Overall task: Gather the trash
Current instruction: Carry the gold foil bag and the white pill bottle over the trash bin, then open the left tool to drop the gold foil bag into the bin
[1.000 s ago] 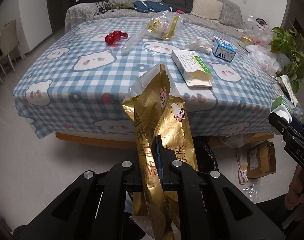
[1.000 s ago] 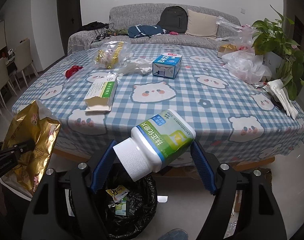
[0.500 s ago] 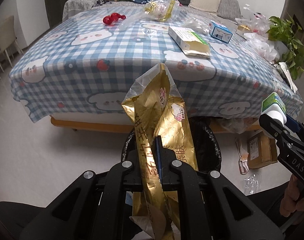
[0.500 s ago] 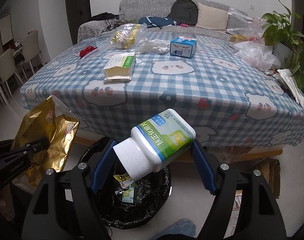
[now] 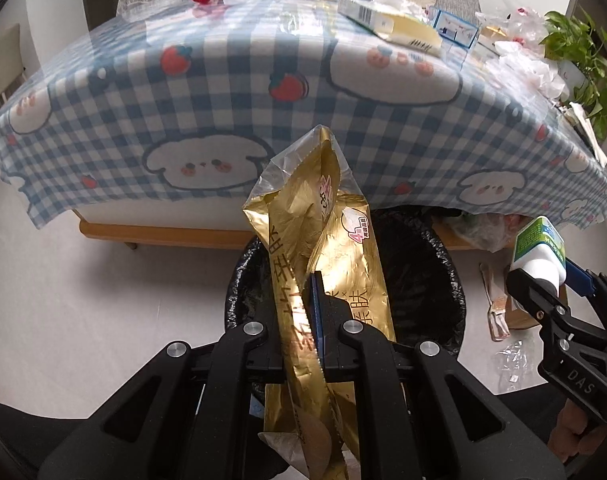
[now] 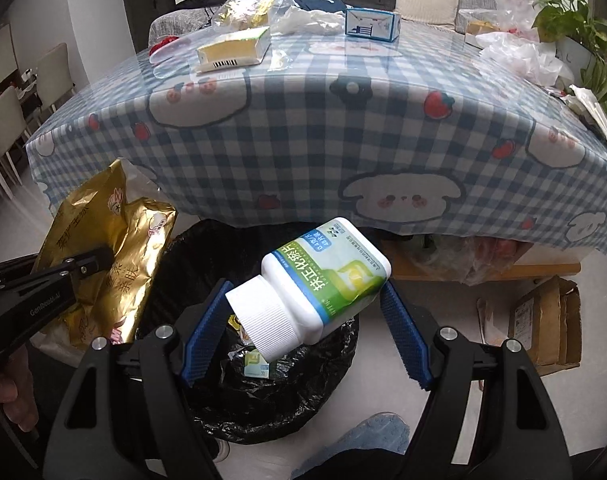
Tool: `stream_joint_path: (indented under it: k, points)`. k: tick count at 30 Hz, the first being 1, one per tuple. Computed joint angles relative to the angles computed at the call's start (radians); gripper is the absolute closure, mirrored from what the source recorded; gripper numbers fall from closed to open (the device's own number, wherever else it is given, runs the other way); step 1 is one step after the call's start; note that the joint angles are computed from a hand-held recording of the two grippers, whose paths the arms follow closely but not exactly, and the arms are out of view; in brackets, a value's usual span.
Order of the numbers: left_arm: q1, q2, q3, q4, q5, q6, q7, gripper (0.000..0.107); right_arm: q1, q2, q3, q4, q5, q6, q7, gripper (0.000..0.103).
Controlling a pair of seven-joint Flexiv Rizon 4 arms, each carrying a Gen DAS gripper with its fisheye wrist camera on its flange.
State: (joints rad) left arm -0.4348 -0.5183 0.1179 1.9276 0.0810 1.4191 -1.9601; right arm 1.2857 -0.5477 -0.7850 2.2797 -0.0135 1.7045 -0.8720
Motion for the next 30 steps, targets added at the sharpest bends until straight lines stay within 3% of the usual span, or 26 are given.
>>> stream_joint_path:
  k: [10, 18, 21, 24, 30]
  points:
    - [0.008, -0.094, -0.028, -0.048, -0.044, 0.011, 0.027, 0.1, -0.117, -0.041, 0.105, -0.023, 0.007, 0.013, 0.009, 0.031]
    - [-0.004, -0.133, -0.049, -0.084, -0.065, 0.018, 0.068, 0.098, -0.147, -0.045, 0.117, -0.013, 0.014, 0.015, 0.018, 0.031]
    - [-0.011, -0.139, -0.051, -0.091, -0.069, 0.021, 0.089, 0.086, -0.153, -0.041, 0.117, -0.009, 0.013, 0.014, 0.017, 0.031]
    - [-0.048, -0.137, -0.009, -0.098, -0.059, 0.016, 0.076, 0.081, -0.16, -0.041, 0.124, -0.011, 0.01, 0.011, 0.017, 0.031]
    - [-0.04, -0.125, 0.0, -0.081, -0.057, 0.023, 0.072, 0.058, -0.174, -0.049, 0.141, -0.031, -0.008, 0.001, 0.021, 0.031]
